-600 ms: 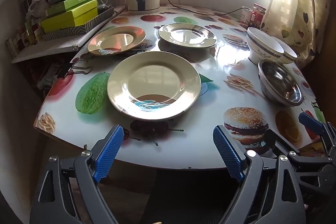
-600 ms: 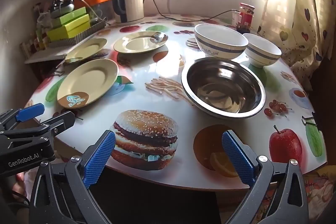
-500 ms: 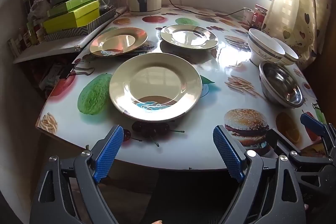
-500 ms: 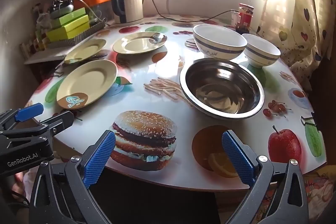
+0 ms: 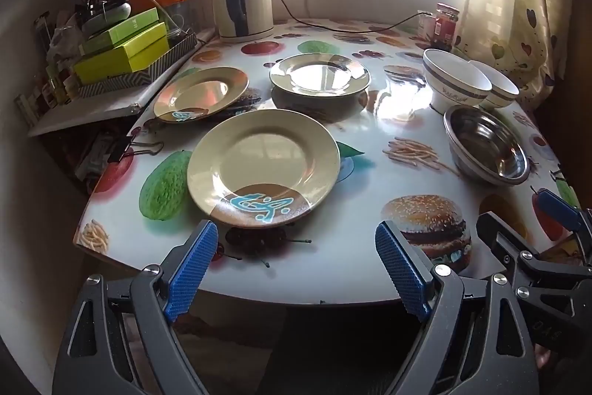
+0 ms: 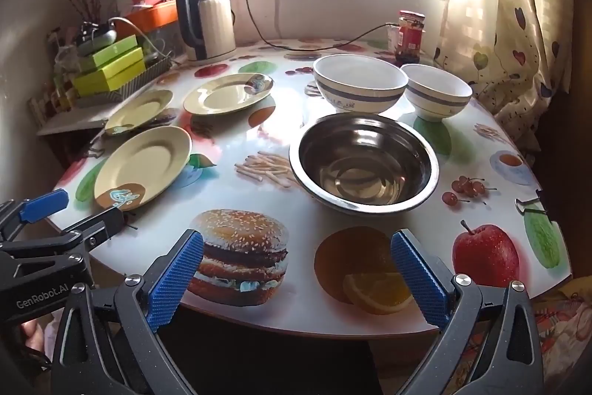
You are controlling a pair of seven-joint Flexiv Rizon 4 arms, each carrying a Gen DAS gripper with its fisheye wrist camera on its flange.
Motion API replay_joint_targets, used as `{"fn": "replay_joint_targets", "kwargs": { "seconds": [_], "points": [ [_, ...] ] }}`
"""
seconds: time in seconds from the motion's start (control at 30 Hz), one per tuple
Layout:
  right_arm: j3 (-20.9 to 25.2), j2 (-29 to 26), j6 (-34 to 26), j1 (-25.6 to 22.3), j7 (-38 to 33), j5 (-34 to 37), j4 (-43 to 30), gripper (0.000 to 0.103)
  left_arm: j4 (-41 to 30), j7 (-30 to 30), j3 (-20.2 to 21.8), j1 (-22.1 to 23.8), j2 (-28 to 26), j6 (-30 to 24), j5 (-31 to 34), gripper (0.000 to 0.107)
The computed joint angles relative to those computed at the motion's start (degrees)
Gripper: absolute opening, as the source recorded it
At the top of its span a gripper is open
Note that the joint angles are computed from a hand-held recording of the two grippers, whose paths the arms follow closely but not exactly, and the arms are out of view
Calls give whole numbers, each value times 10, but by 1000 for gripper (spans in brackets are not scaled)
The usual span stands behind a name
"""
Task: Organize plates and bowls
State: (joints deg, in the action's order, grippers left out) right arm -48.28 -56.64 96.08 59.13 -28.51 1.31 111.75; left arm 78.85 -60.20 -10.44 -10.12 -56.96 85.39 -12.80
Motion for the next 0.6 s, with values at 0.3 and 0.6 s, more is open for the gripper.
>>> {"fn": "replay_joint_targets", "kwargs": {
  "seconds": [0.3, 0.6],
  "points": [
    [6, 4, 3, -4, -3, 1, 1, 103, 4, -5, 3, -3, 1, 10, 4, 88],
    [6, 2, 2, -3, -2, 4, -1, 103, 4, -6, 1, -1, 0, 9, 4, 88]
  ]
}}
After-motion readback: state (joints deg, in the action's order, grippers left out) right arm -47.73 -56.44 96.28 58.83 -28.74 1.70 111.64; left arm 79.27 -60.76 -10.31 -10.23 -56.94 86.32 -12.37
